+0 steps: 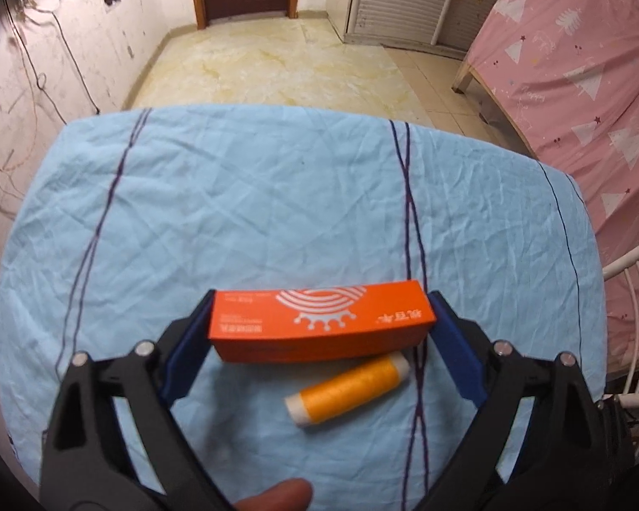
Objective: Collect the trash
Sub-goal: 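Grasp the orange box with the left tool while the right tool grasps the thread spool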
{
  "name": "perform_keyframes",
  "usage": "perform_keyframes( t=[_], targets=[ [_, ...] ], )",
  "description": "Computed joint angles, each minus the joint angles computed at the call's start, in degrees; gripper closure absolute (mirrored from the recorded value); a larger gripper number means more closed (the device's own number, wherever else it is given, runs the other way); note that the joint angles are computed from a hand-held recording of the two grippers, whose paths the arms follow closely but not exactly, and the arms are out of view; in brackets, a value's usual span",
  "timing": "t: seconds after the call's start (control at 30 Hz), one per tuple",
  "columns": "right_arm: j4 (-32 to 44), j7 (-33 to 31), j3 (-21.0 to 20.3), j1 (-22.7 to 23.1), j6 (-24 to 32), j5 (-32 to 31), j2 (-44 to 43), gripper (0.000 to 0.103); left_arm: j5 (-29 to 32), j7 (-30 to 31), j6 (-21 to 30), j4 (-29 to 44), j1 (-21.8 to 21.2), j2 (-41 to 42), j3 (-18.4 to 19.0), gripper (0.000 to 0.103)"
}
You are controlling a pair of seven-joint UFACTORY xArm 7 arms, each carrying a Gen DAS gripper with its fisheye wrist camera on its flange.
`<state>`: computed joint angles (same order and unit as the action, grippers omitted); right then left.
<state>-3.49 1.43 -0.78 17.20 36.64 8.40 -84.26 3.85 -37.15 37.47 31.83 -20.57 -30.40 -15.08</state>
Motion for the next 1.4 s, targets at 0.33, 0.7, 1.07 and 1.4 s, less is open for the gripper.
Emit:
perform_keyframes(
  t=[0.33, 0.7, 1.07, 1.4],
  targets=[
    [1.8, 3.8, 3.6, 5.9, -6.8, -0.2, 8.5, 0.031, -1.8, 3.9, -0.5, -2.7, 1.2, -5.1, 3.1, 0.013],
    [8.8, 7.0, 5.8, 11.9, -18.7, -1.4, 30.2, 0.029, -3.7, 8.3, -0.3, -5.6, 3.7, -9.9, 5.6, 0.013],
    [14.9, 7.9, 7.0, 12.4, -22.7, -2.5, 43.7, 0.029, -5.1, 9.4, -0.6, -6.3, 5.0, -10.0, 5.9, 0.013],
    [14.9, 10.6, 8.5, 9.6, -24.4, -4.8, 44.3, 0.053, -5.4, 9.4, -0.3, -6.4, 4.9, -10.1, 5.2, 0.013]
  ],
)
